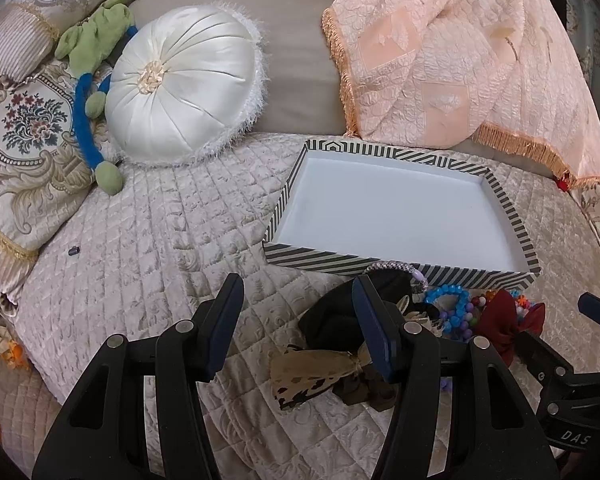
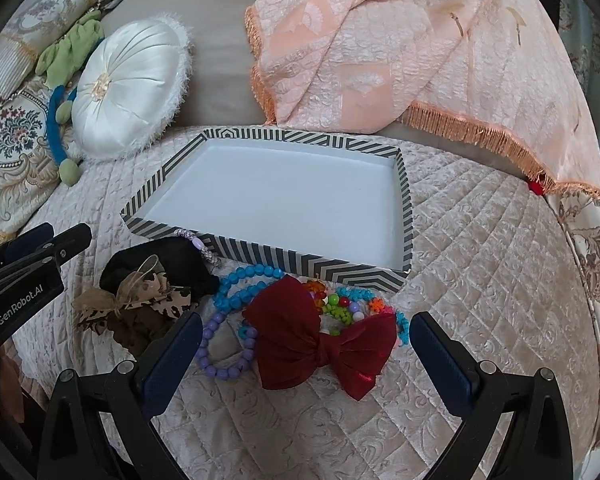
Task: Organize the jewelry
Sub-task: 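Move both tools over the jewelry pile beside the striped tray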
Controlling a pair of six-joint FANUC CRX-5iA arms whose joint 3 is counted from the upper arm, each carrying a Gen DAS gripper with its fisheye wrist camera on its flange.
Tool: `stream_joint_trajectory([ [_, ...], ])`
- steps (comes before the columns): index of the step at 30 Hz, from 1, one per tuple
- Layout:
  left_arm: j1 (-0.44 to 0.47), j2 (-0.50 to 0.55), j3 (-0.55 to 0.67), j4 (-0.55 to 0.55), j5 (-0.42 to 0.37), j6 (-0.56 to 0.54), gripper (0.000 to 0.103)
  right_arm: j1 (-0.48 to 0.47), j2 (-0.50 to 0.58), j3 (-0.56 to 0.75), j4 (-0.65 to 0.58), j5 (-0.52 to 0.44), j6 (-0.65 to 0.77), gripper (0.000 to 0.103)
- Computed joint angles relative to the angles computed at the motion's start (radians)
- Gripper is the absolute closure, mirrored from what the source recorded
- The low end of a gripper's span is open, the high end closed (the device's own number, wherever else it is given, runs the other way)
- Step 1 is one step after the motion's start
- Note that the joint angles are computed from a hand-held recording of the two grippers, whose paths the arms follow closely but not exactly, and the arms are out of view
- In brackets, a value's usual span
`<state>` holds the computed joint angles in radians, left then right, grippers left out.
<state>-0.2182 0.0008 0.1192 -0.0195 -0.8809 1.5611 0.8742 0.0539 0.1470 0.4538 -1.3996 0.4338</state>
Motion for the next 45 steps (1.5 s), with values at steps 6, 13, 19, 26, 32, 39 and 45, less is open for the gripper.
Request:
stream_joint_trajectory([
  [6,0.001,-0.001,-0.004,0.006,0.006,-0.009,0.046,0.002,0.002,0.002,-0.004,-0.001,0.007,0.000],
  [13,-0.002,-0.002,-0.006,0.011,0.003,-0.022,0.046,0.001,0.001,0.002,-0.005,0.000,0.002,0.000],
  [19,-0.001,-0.003,-0.008,0.009,0.004,-0.015,0.046,0.002,0.000,0.002,-0.006,0.000,0.001,0.000],
  [26,0.003,-0.003,-0.007,0.010,0.004,-0.011,0.046,0.005,-0.003,-0.002,-0.003,0.002,-0.004,0.000],
  [32,0.003,-0.003,-0.008,0.010,0.004,-0.010,0.046,0.005,-0.005,-0.003,-0.004,0.001,-0.003,0.000],
  [39,0.018,-0.004,-0.010,0.032,-0.004,-0.018,0.046,0.008,-0.010,-0.006,-0.003,0.000,-0.002,0.000],
  [45,0.089,-0.015,-0.032,0.177,-0.032,-0.083,0.046,0.011,-0.052,-0.040,0.001,0.002,-0.012,0.000],
])
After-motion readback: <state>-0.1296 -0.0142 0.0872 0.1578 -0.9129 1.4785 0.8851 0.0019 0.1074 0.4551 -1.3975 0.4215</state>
